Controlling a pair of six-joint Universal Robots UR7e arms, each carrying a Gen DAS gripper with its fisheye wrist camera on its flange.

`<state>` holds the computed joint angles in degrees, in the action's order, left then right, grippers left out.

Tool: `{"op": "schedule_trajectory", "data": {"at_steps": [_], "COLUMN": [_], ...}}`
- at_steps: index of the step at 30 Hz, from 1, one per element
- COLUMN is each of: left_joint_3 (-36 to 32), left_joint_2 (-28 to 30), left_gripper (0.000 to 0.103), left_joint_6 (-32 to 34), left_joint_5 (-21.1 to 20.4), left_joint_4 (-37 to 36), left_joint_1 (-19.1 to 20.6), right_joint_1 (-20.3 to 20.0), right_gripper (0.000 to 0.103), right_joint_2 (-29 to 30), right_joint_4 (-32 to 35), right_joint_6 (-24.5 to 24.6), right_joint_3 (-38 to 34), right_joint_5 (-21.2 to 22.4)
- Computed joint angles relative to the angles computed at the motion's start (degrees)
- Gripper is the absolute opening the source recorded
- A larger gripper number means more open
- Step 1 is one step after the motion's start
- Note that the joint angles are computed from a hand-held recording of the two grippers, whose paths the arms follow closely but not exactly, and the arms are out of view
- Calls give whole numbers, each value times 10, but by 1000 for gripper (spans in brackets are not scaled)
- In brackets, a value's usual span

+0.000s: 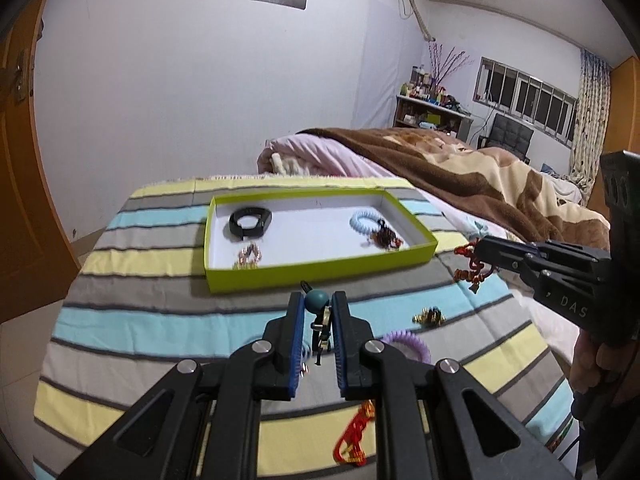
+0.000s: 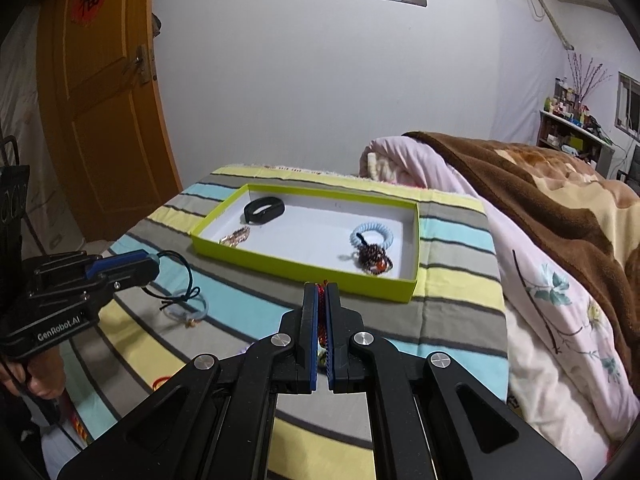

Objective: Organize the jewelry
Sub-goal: 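Carry the teal-bead tie and red knot ornament into the green box, open both tools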

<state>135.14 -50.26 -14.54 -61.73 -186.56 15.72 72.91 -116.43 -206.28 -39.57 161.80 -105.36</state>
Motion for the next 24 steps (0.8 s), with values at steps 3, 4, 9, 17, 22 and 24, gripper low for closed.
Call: {"op": "schedule_trajectory", "data": {"at_steps": [3, 4, 9, 17, 22, 24], "left_joint_3": [-18, -22, -56, -105, -131, -139], "left_joint_2": [9, 11, 33, 76, 99, 109], "left_gripper": [14, 14, 14, 14, 14, 14], "left_joint_6": [23, 28, 58, 89, 92, 93], "left_joint_5": [5, 5, 7, 15, 14, 14], "left_joint_4": [-2, -1, -6, -8, 4, 10], "left_joint_1": [9, 11, 27, 54, 73, 80], "right_joint_1": [4, 3, -5, -31, -52, -62], "right_gripper": [2, 2, 2, 2, 2, 2], "right_joint_2": [16, 21, 46, 95, 129, 144], "right_joint_4": [-3, -3, -2, -7, -5, -2], "right_joint_6": [-1, 0, -1, -2, -6, -3], "right_joint_3": [-14, -20, -47, -89, -112, -121], "right_joint_5": [-4, -4, -2, 6, 7, 8]}}
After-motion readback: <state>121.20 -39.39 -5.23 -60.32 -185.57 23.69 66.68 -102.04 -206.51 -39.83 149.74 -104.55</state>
